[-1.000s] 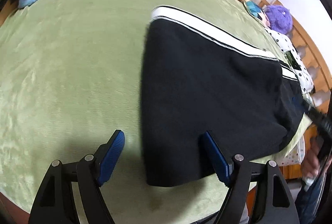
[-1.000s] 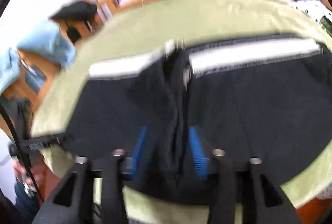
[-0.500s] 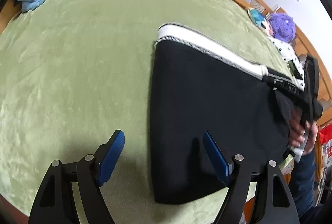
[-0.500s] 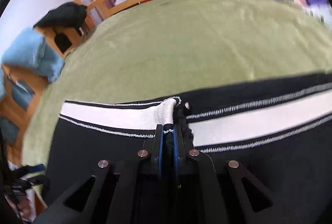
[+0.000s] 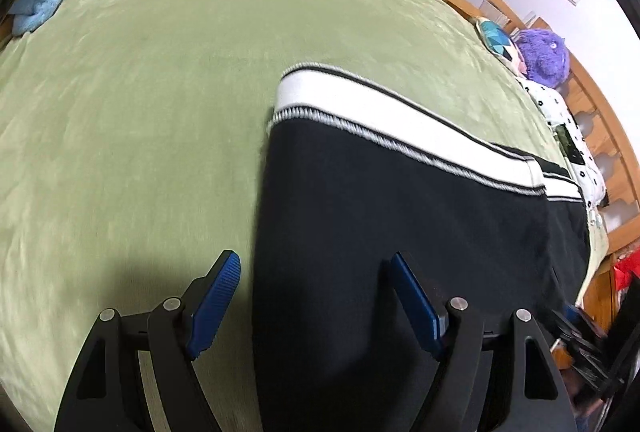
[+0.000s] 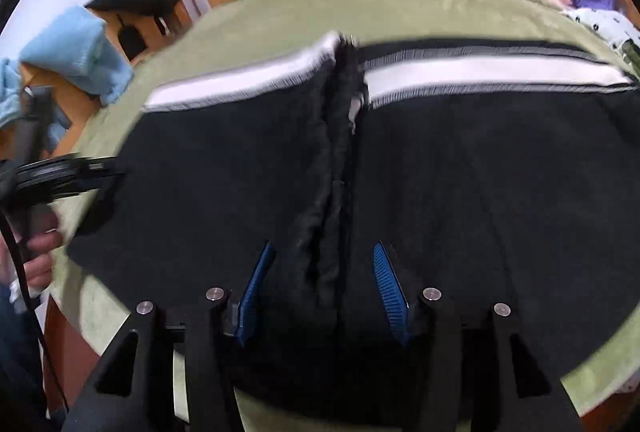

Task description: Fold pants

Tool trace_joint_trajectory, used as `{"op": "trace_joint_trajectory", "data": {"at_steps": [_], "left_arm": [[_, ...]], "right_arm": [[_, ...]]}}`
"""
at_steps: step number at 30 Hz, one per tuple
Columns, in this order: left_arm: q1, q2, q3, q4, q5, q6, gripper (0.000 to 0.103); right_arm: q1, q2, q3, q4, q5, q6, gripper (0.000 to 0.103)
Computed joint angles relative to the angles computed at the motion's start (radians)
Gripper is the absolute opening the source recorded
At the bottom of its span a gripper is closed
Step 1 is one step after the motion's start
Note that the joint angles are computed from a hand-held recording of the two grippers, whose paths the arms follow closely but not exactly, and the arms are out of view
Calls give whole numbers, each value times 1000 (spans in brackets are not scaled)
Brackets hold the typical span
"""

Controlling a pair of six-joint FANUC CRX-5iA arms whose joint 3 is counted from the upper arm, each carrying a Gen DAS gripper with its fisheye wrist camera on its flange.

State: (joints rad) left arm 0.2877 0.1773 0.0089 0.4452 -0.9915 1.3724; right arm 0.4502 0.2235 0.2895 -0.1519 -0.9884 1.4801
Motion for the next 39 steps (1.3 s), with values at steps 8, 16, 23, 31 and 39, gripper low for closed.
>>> {"op": "trace_joint_trajectory", "data": {"at_steps": [8, 16, 23, 31, 39], "left_arm": [[7, 62, 50, 45, -7, -26, 75], [-27, 145, 137, 52, -17, -14, 75], [-14, 195, 171, 126, -33, -1, 40], [33, 118, 73, 282, 23, -111, 13], [122, 116, 165, 272, -44, -157, 13]], "right_arm": [[-123, -97, -183, 388, 157, -460, 63], [-382, 93, 45, 29, 126, -472, 64], [-377, 197, 156, 17, 168, -374, 62], [-295, 125, 84, 179, 297, -507, 16], [-219, 130, 198, 157, 300, -518, 15]]}}
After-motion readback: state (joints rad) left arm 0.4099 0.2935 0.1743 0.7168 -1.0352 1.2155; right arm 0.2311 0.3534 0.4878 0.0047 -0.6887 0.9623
